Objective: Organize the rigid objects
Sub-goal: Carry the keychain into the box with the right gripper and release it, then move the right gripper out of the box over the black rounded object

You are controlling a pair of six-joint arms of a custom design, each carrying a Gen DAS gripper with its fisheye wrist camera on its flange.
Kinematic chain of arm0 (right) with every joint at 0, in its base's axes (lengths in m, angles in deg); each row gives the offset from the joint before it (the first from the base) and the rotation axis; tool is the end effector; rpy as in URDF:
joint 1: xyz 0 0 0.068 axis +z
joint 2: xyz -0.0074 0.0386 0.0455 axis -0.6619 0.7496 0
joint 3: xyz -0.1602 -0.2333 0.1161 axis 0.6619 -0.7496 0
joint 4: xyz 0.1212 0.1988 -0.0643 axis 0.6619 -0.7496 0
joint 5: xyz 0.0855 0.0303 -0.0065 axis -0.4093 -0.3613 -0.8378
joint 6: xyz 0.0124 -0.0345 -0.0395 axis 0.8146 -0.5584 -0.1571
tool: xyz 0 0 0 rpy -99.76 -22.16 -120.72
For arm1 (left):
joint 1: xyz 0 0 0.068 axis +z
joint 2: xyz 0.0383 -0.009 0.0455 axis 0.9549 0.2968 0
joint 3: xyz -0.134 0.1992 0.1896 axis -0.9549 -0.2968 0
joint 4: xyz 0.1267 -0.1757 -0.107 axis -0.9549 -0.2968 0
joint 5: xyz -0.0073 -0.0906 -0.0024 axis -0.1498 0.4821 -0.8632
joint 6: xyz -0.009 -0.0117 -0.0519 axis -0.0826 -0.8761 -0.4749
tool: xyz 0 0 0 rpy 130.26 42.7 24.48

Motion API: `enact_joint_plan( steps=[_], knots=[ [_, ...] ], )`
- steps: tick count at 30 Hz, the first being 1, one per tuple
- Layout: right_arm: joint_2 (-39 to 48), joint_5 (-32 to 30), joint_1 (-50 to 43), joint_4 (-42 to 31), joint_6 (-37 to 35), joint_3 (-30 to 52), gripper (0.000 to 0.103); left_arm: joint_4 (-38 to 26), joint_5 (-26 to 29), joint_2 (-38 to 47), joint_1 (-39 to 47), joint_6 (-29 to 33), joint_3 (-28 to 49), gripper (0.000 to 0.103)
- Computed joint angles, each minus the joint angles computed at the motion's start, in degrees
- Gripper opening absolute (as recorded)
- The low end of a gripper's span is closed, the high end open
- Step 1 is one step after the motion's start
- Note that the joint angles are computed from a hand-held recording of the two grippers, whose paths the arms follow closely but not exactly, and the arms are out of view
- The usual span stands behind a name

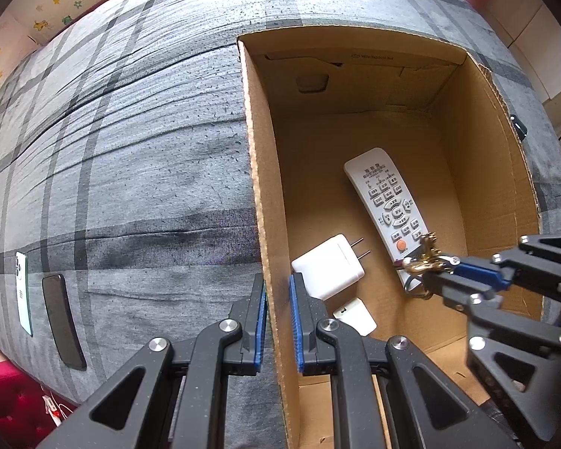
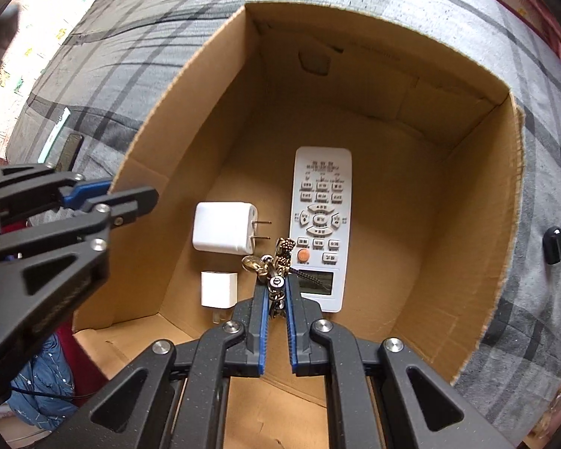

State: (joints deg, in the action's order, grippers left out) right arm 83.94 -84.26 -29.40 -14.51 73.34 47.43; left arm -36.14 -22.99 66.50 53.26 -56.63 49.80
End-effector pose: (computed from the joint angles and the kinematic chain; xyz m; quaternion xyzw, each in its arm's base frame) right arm 0.2511 0.0604 0.1063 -0.1705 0.9794 0.0976 0.0470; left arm 0.2658 -0.0918 0.1297 0.1169 0.9910 0.0139 0.0643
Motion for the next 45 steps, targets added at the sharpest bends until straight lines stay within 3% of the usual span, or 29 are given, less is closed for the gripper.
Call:
enact_joint_plan(
  steps=[18, 25, 30, 45],
  knots=[
    [5.2, 0.2, 2.4, 4.6, 2.4, 0.0, 0.011, 0.0, 0.2, 0.1, -0.2, -0.2, 0.0, 0.012],
    [2.7, 0.5, 1.3, 3.7, 2.0, 0.1, 0.033, 0.0, 0.0, 0.1, -0.2, -0.1, 0.0, 0.012],
    [0.2, 1.0, -0.4, 2.4, 1.1, 0.4, 0.034, 0.0, 0.0, 0.2, -0.1, -0.1, 0.1, 0.012],
    [-10.5, 0.4, -3.1, -4.2, -3.4, 1.4, 0.067, -0.3, 0.0, 0.2, 0.2, 0.1, 0.2, 0.012]
  ],
)
